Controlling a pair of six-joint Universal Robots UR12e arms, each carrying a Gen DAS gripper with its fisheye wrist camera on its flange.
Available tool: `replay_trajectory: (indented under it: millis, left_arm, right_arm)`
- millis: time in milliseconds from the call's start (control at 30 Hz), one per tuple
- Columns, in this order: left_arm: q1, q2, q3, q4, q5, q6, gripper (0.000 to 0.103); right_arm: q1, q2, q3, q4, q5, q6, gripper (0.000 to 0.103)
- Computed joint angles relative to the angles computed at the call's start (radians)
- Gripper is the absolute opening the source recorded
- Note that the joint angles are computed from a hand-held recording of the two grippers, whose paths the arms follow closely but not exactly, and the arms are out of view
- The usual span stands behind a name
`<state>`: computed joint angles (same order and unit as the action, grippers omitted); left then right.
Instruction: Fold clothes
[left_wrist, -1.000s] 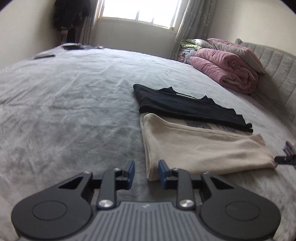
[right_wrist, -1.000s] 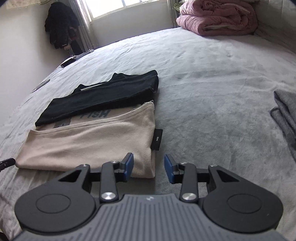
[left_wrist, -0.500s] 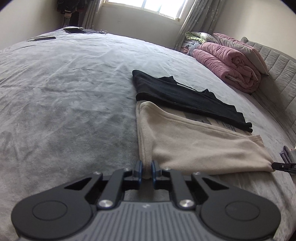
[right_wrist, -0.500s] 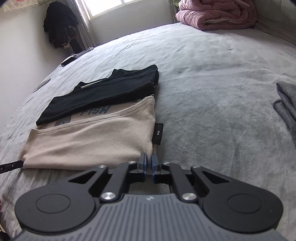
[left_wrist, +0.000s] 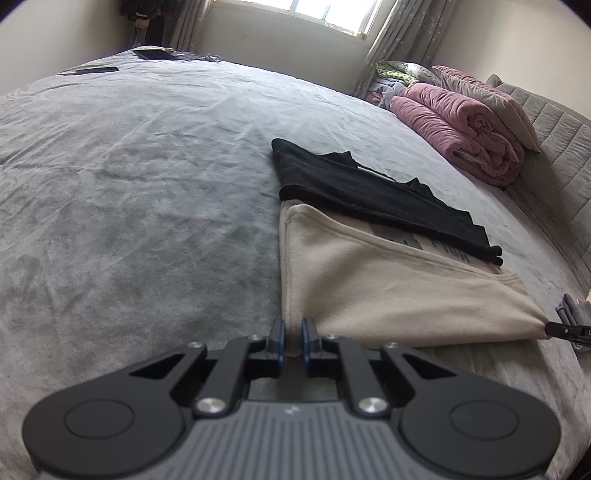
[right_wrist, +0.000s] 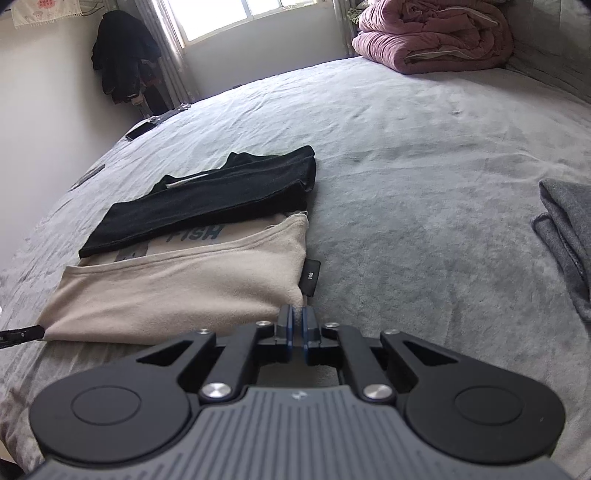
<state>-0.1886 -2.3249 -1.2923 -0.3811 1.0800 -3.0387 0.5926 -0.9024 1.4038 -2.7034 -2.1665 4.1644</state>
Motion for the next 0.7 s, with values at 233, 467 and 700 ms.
replay_trajectory:
  millis: [233, 467, 700]
  left_arm:
    - [-0.01, 0.0, -0.004, 0.024, 0.04, 0.048, 0.022]
    - [0.011, 0.032, -0.046, 0.082, 0.048, 0.037, 0.034]
    - [-0.014, 0.065, -0.137, 0.21, 0.053, 0.472, 0.034]
  right_arm:
    - [-0.004, 0.011, -0.019, 0.051, 0.019, -0.012, 0.012]
    - [-0.013, -0.026, 0.051, -0.043, 0.078, 0.152, 0.028]
    - [-0.031, -0.026, 0.103, -0.227, 0.196, 0.297, 0.031]
